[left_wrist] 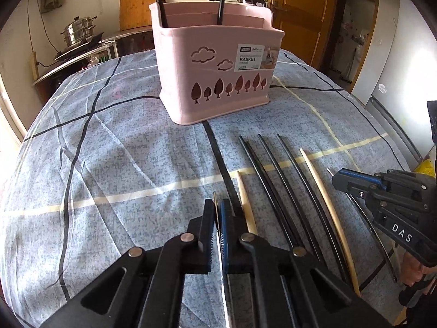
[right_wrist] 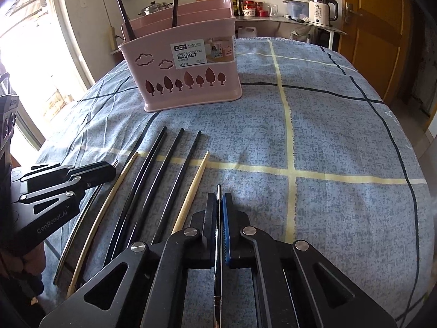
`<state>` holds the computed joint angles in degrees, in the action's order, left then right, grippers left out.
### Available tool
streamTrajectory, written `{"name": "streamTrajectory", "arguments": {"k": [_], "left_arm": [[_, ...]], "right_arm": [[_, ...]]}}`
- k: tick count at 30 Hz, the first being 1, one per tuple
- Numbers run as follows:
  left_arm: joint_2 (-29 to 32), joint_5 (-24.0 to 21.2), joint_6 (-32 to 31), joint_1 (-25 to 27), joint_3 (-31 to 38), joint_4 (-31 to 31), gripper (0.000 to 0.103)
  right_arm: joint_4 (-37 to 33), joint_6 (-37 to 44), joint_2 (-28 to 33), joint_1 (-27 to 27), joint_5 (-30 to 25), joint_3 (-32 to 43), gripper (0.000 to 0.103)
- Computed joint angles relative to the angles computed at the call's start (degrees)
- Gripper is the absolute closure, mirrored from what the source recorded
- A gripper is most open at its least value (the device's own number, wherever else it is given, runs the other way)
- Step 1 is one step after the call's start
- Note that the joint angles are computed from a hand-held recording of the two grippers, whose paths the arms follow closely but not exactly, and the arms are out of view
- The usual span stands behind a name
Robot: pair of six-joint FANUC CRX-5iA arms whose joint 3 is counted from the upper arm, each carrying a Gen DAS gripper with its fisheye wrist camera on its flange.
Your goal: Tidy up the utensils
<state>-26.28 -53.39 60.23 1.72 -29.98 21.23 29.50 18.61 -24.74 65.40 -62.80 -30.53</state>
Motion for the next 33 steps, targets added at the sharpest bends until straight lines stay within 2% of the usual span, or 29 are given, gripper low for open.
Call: {"name": "streamTrajectory", "arguments": {"k": [13,25,33], "left_arm": [[-2.6,-1.5,-8.7,7.2,1.0,12.1,0.099],[-3.7,1.0,-13.9,9.4,4.1,19.1,0.099],[-3.4,1.4,-14.2,9.1,4.5,19.9,0.099]], "right_arm": [[7.1,-0.9,-2.7,0.1,1.3,1.1,0.099],[16.5,-1.4,-3.6,-0.5,0.7,3.3,0.099],[18.4,-2.3,-4.5,-0.8,1.2,2.7,0.099]]}}
